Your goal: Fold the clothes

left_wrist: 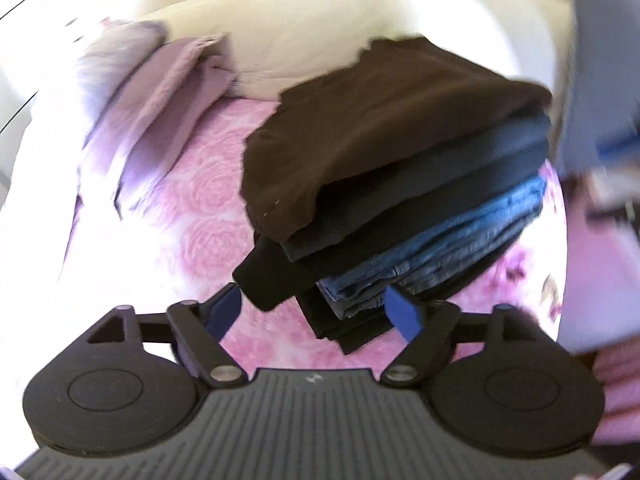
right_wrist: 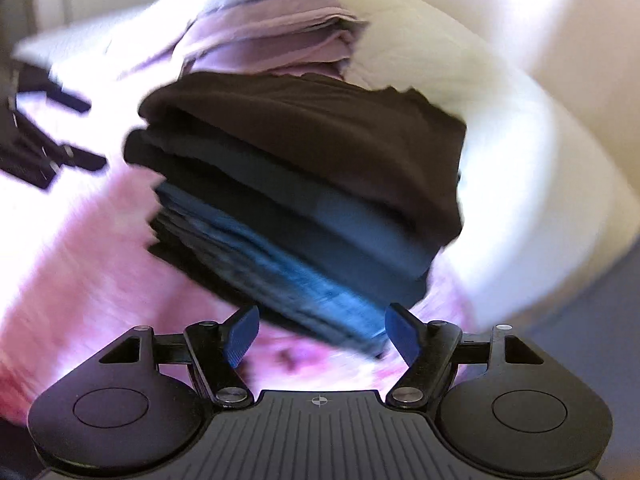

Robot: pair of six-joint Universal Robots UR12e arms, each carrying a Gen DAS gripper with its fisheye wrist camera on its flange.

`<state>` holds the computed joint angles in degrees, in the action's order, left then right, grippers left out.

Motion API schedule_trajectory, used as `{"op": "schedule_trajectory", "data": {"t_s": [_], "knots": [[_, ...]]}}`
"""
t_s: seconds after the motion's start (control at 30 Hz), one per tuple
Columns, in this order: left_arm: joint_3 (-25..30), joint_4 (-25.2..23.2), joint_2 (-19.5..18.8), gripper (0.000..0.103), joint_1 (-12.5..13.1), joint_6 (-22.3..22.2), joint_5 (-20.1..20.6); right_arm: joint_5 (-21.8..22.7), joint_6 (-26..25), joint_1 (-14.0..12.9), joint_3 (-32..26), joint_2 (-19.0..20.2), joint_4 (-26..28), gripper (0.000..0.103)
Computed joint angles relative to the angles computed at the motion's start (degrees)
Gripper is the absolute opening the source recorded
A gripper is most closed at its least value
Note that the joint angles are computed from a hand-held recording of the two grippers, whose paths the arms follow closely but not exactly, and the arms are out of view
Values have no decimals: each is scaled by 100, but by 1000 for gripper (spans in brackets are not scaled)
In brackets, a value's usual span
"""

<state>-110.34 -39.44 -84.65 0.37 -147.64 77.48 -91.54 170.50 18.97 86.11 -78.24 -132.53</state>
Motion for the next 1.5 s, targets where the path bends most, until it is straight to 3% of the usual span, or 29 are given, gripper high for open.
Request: {"op": "schedule_trajectory", "data": {"t_s": [0.1,0.17,0.3,0.43,0.53,0.63,0.8,1.17,1.5], "knots": [[-176,-111,226,80,108,-387,-229,-109,785,150,219,-211,-164,74],[-293,-362,441,80,269,-380,-542,-403,1343,294,386,-354,-296,74],[-560,-863,943,80,650,-109,-1139,-1055,2795,641,593,-644,-179,75],[-751,-1426,1465,83,1031,337,-1551,-1331,4127,953,799,-959,-89,77],[-888,-1582,1799,83,1232,614,-1588,-1589,4505,1216,797,-1082,136,78],[-980,-1713,2056,83,1405,813,-1659,-1787,4499,1415,705,-1104,356,78],[-1027,-1785,2300,83,1606,746,-1845,-1875,4439,1578,685,-1143,301,79],[-1014,-1935,2546,83,1624,308,-1911,-1970,4188,1637,647,-1244,348,79],[-1084,-1776,2631,85,1578,334,-1848,-1999,4044,1642,667,-1255,113,80]]}}
